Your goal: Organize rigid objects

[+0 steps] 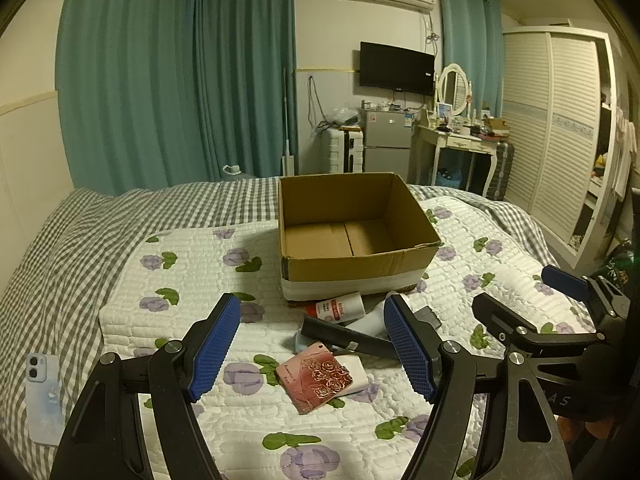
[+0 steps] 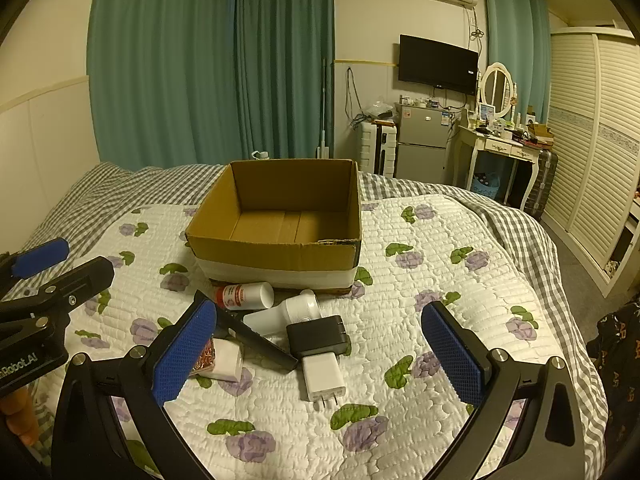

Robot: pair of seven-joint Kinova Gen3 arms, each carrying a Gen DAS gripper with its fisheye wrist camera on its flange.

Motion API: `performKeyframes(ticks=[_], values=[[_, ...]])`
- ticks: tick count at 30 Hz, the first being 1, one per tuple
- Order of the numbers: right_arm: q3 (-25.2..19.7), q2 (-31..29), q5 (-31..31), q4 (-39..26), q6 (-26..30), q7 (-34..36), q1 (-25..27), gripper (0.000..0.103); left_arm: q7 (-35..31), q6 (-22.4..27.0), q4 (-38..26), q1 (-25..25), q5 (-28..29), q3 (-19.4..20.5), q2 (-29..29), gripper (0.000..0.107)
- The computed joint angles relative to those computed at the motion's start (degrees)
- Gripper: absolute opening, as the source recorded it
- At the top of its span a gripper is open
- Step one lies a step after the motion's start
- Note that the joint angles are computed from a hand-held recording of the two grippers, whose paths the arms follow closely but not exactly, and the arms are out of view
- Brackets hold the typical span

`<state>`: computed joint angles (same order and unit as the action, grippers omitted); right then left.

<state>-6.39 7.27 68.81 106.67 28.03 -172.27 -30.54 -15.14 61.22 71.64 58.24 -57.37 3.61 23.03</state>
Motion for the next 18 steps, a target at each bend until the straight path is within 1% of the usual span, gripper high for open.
performKeyframes(ticks=[12, 18], values=[[0.0, 0.0, -0.2, 0.0, -0.4, 0.5, 0.1, 0.103, -0.3, -0.4, 0.1, -0.1, 0.4, -0.1, 0.1, 0.077], [0.8, 1.4, -4.6, -1.4, -0.9, 6.1, 1.1, 0.103, -0.6, 0.5, 0.2, -1.4, 2.3, -0.2, 0.5, 0.077]])
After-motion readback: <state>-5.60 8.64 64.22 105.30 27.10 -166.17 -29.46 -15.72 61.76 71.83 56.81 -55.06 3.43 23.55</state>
